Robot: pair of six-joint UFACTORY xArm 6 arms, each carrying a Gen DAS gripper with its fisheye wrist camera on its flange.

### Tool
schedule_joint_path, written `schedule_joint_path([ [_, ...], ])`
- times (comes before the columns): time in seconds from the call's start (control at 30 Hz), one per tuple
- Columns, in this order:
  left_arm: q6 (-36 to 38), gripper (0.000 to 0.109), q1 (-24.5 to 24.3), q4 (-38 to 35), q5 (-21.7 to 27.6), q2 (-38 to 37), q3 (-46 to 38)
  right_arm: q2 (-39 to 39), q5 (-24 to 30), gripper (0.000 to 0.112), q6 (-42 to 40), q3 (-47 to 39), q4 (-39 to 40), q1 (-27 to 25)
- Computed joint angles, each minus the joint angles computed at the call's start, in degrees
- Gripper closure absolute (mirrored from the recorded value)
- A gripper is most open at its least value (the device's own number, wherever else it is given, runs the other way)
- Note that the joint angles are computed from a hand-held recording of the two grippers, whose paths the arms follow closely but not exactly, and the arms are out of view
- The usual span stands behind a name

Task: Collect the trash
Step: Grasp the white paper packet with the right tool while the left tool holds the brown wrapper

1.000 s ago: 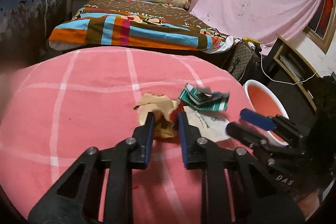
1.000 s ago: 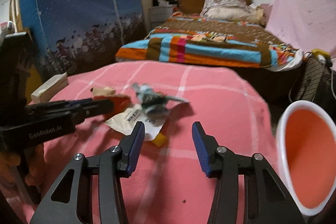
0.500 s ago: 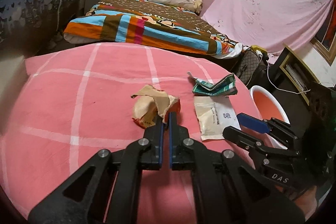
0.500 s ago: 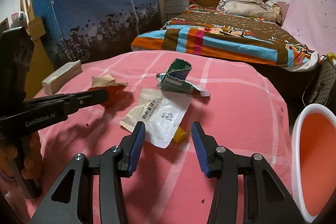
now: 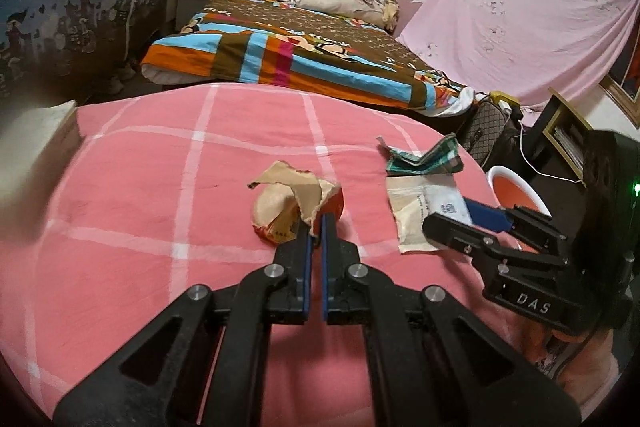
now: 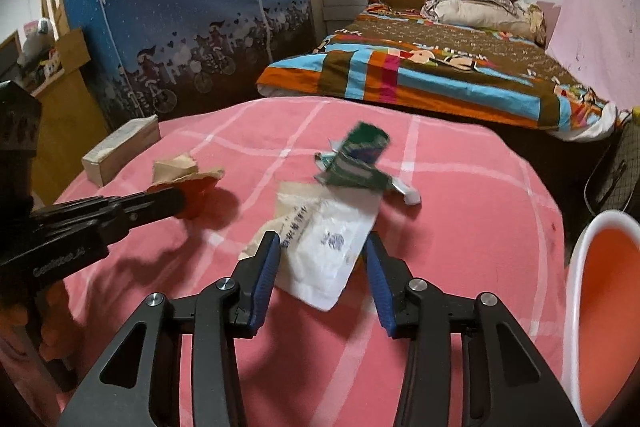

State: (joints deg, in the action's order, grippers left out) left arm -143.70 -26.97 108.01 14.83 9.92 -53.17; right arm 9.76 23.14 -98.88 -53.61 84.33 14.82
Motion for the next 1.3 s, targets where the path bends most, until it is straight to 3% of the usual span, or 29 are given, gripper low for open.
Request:
schedule_joint_path([
  [0.1,-1.0,0.109,0.4,0.4,0.3,-1.1,1.5,0.1,0.6,0.058,1.0,-0.4,-0.4,0.2],
  [0.3,-6.6,0.109,1.3,5.2,-0.6,-1.9,2.5,2.1,-6.9,0.047,-0.6,-1.5,1.2,4.3],
  [0.43,-9.2,0.109,1.3,7.4,-0.9,-1.7,2.3,3.6,-8.4,0.047,0.9,-1.9,-1.1,5.1],
  [0.57,-10.3,0.109,1.4,8.5,-1.2,-1.5,2.1,3.6,-11.1,0.051,-2.4,-1.6,1.7,6.4],
  [0.77,-9.5,0.109,1.2,7.6,-0.6,-1.4,2.1,1.8,-12.7,0.076,-21.4,-1.6,20.3,7.3],
  [0.83,-8.8,0.109,1.1,7.1,-0.5,-1.3,2.1,0.9,-11.4,0.076,-25.4,-1.1,23.8,6.8],
  [1.3,-6.5,0.109,0.3,5.3,0.6,-2.0,2.9,-0.3,-4.7,0.076,-17.1,0.7,14.7,4.8],
])
